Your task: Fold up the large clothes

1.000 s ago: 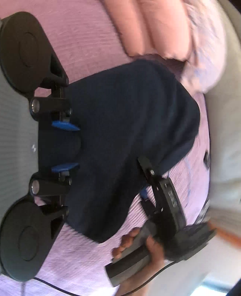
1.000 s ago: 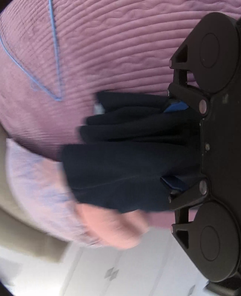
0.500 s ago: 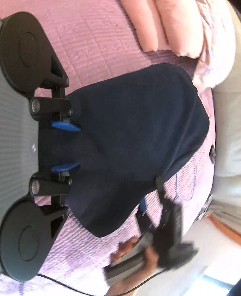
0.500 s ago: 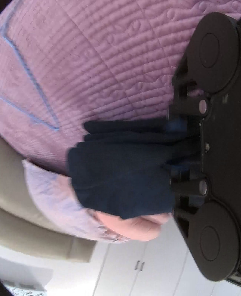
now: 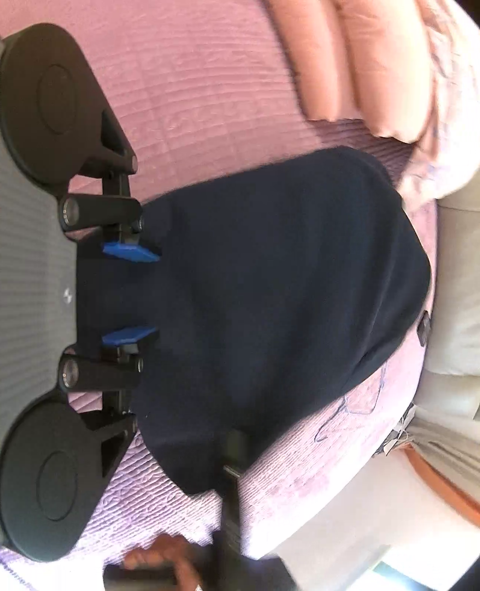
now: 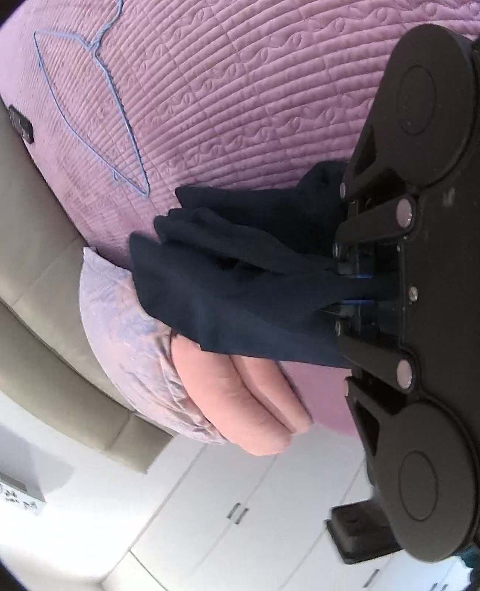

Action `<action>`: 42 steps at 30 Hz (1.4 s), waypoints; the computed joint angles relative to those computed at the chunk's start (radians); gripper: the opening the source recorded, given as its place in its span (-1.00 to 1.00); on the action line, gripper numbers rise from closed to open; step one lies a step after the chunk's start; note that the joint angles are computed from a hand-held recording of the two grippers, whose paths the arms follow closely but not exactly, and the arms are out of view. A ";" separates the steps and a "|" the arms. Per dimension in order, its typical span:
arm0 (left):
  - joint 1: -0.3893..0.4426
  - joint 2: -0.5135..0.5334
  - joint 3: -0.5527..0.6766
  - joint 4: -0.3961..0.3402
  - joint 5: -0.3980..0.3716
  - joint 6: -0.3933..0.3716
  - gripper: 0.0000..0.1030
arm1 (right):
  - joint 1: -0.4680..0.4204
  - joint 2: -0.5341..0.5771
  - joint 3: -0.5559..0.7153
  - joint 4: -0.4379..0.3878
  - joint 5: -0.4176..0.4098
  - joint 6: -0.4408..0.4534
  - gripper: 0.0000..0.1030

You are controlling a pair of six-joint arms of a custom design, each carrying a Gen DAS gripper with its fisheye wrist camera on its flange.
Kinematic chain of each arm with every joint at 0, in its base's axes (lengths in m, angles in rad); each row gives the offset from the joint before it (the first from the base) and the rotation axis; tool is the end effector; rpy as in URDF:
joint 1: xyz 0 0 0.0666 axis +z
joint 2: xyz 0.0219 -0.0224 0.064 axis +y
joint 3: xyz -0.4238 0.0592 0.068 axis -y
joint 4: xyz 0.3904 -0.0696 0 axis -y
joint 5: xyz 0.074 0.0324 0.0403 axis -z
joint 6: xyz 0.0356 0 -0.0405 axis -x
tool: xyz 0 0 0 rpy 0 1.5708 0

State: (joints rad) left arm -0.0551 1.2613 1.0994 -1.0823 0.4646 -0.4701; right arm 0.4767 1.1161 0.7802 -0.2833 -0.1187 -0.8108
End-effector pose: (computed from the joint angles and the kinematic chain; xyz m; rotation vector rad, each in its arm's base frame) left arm 0.3752 -0.0371 0.3917 0.7971 2.5627 -0.5298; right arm 0.3131 0.1660 0.3489 0.3152 2.2958 0.8265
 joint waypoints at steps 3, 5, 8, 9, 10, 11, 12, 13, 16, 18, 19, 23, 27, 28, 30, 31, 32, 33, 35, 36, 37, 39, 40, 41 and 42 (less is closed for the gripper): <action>-0.020 -0.006 -0.017 0.014 -0.019 -0.026 -0.21 | -0.043 0.078 0.002 -0.135 -0.059 0.065 -0.75; -0.039 -0.020 -0.028 0.042 -0.053 -0.017 -0.21 | -0.074 0.077 0.017 -0.130 -0.078 0.058 -0.54; -0.033 -0.009 -0.022 0.034 -0.035 -0.007 -0.23 | -0.043 0.057 0.089 -0.130 0.103 0.217 0.23; -0.031 -0.005 -0.018 0.029 -0.029 -0.017 -0.23 | -0.041 0.077 0.113 -0.079 0.155 0.307 0.52; -0.032 -0.005 -0.018 0.028 -0.029 -0.027 -0.23 | -0.039 0.095 0.137 -0.026 0.191 0.393 0.70; -0.031 -0.006 -0.017 0.026 -0.030 -0.037 -0.23 | -0.044 0.129 0.167 0.022 0.204 0.467 0.70; -0.031 -0.007 -0.018 0.026 -0.029 -0.048 -0.23 | -0.052 0.187 0.209 0.068 0.203 0.524 0.75; -0.030 -0.006 -0.018 0.025 -0.027 -0.058 -0.23 | -0.059 0.230 0.251 0.085 0.202 0.576 0.77; -0.026 -0.003 -0.014 0.020 -0.021 -0.067 -0.23 | -0.076 0.380 0.416 0.067 0.153 0.743 0.77; -0.024 -0.002 -0.016 0.024 -0.016 -0.066 -0.23 | -0.098 0.486 0.539 -0.030 0.108 0.777 0.77; -0.021 -0.004 -0.020 0.029 -0.011 -0.065 -0.23 | -0.114 0.534 0.601 -0.113 0.072 0.740 0.74; -0.010 -0.010 -0.030 0.041 0.005 -0.064 -0.22 | -0.124 0.528 0.529 0.018 -0.001 0.493 -0.92; -0.013 -0.020 -0.045 0.065 0.009 -0.047 -0.22 | -0.096 0.440 0.405 0.250 0.176 0.402 -0.98; -0.019 -0.025 -0.049 0.073 0.001 -0.047 -0.22 | -0.101 0.434 0.395 0.258 0.200 0.387 -0.99; -0.037 -0.036 -0.057 0.089 -0.024 -0.044 -0.22 | -0.107 0.479 0.437 0.151 0.252 0.439 -0.99; -0.046 -0.040 -0.060 0.095 -0.038 -0.042 -0.22 | -0.111 0.503 0.454 0.094 0.261 0.460 -1.00; -0.049 -0.041 -0.061 0.096 -0.048 -0.043 -0.21 | -0.113 0.531 0.479 0.023 0.283 0.467 -1.00; -0.048 -0.041 -0.061 0.098 -0.050 -0.039 -0.21 | -0.115 0.556 0.501 -0.034 0.317 0.451 -1.00; -0.033 -0.029 -0.052 0.084 -0.027 -0.027 -0.20 | -0.132 0.562 0.482 -0.020 0.325 0.374 -1.00; -0.027 -0.023 -0.047 0.077 -0.020 -0.022 -0.20 | -0.150 0.541 0.451 0.021 0.286 0.299 -1.00; -0.024 -0.021 -0.045 0.073 -0.017 -0.023 -0.20 | -0.162 0.517 0.421 0.059 0.270 0.242 -0.95; -0.029 -0.022 -0.047 0.074 -0.017 -0.033 -0.20 | -0.165 0.474 0.391 0.095 0.288 0.208 -0.61; -0.032 -0.024 -0.049 0.075 -0.017 -0.037 -0.18 | -0.161 0.448 0.386 0.090 0.299 0.218 -0.05; -0.036 -0.025 -0.050 0.074 -0.019 -0.033 -0.15 | -0.155 0.428 0.391 0.071 0.299 0.231 0.28; -0.039 -0.026 -0.047 0.070 -0.024 -0.030 -0.15 | -0.141 0.416 0.401 0.049 0.305 0.254 0.61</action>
State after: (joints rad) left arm -0.0940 1.2358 1.0522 -1.0125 0.4404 -0.4998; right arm 0.3352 1.5319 1.1810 -0.2339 0.1861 -0.5567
